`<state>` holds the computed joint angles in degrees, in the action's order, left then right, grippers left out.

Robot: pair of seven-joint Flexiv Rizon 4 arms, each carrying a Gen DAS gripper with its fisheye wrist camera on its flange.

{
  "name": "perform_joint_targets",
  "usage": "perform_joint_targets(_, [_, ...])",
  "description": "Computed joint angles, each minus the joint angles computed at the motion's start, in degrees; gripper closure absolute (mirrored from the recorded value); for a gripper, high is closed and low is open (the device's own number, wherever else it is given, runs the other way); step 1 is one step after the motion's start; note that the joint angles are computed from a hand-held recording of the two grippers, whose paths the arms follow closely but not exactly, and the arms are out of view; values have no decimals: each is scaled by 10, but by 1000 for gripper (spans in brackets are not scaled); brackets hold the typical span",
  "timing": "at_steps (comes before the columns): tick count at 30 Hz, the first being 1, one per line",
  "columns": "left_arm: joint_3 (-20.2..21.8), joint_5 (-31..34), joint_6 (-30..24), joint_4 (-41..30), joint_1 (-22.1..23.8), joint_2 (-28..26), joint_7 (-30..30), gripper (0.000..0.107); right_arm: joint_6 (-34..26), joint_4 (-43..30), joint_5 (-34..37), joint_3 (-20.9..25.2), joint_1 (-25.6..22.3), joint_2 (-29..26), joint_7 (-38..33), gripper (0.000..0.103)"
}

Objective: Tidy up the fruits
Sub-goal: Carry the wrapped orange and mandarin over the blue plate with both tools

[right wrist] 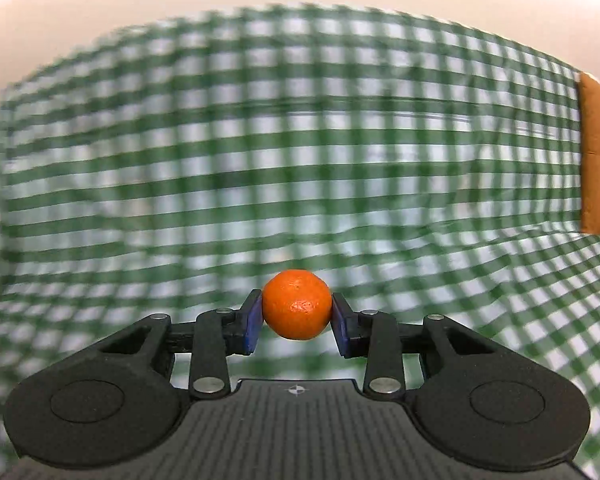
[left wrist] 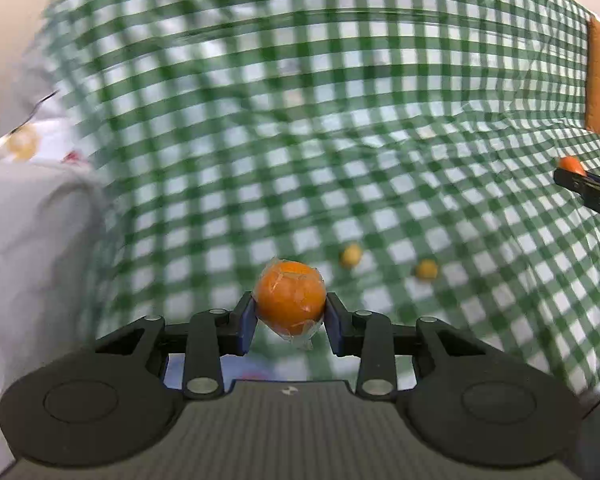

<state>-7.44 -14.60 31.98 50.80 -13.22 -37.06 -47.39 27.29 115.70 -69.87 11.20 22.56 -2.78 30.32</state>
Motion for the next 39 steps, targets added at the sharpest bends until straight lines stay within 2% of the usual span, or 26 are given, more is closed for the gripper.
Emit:
perform_joint_targets(7, [14,-41,19,171,66,133,36,67,-51,-116,-8,28,104,-60,13,66])
perform_joint_targets(13, [34,-82,36,272,107,214,80,67,-23,-222,-2,14,188,-123,-20,66])
perform_joint_targets(18, [50,-123,43,335,131,262,123,67,-31,-299,3,-11,251,-165,-65,66])
perform_joint_targets(28, [67,-166,46,388,143,299,159,67,-55,-370,30,-42,321,-202,-135,66])
perform_joint_targets(39, [65,-172,47,379,145,290,152,67,-57,-383,47,-50,328,-207,-159,66])
